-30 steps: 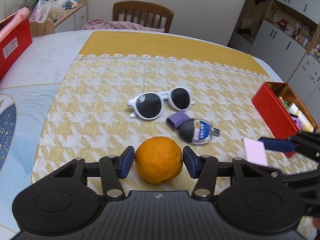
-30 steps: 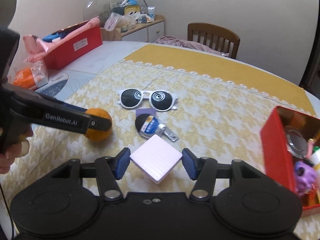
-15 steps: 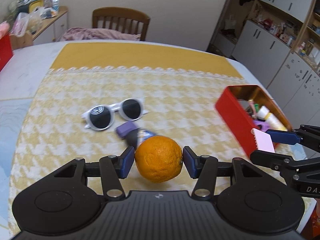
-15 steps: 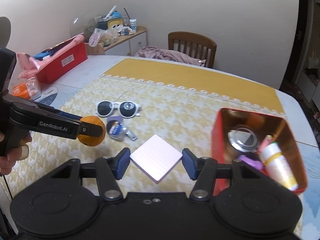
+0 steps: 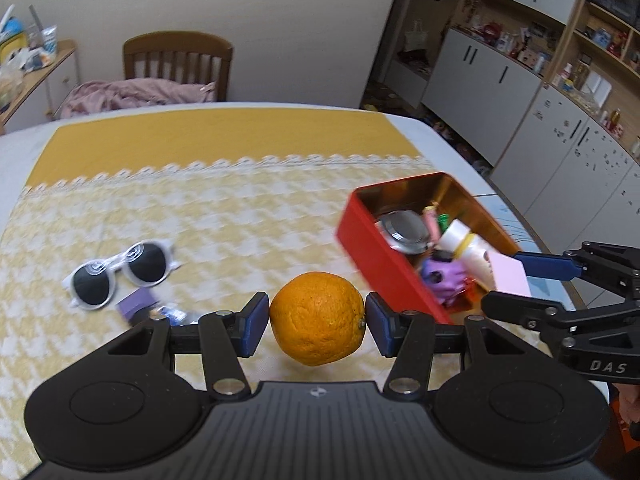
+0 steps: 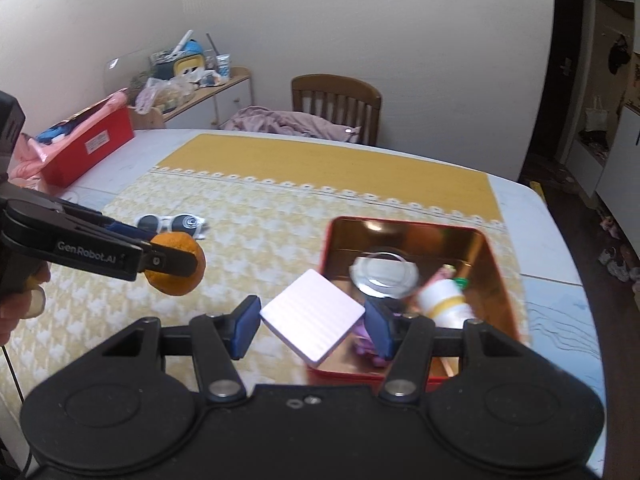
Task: Organize rigid objects
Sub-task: 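Carry the pink pad with the right tool while the left tool carries the orange to the box, then open the right tool to drop the pink pad while the left tool releases the orange in the box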
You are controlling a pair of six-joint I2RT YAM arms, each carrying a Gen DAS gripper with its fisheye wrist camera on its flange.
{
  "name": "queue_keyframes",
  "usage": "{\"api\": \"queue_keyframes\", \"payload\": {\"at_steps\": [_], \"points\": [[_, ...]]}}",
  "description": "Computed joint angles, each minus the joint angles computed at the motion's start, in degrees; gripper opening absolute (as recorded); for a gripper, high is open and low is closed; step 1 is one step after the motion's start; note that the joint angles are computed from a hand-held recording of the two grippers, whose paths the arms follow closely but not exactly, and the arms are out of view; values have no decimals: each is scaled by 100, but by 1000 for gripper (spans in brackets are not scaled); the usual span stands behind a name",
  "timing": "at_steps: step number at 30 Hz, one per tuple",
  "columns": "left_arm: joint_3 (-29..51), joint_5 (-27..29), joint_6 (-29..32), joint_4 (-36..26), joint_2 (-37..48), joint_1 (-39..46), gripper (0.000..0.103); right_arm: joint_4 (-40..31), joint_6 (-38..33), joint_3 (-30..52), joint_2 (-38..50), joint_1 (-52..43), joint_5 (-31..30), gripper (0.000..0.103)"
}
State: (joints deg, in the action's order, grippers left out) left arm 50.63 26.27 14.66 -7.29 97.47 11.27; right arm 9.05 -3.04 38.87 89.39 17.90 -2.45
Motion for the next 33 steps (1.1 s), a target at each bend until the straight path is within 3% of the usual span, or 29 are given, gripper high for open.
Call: {"api": "queue_keyframes", "payload": {"at_steps": [15,28,33], "points": [[857,-793,-819,195,569,-1562,52,124,-794,100,455,-1375,-678,56],[2536,-1430,-1111,12,2072,-2529,52,89,-1366,631,1252,-1623,-1088,56],[3264,-1435,-1419,-236,2604,-2599,52,-17,-1567,850,1492,-1643,-1236,56]]}}
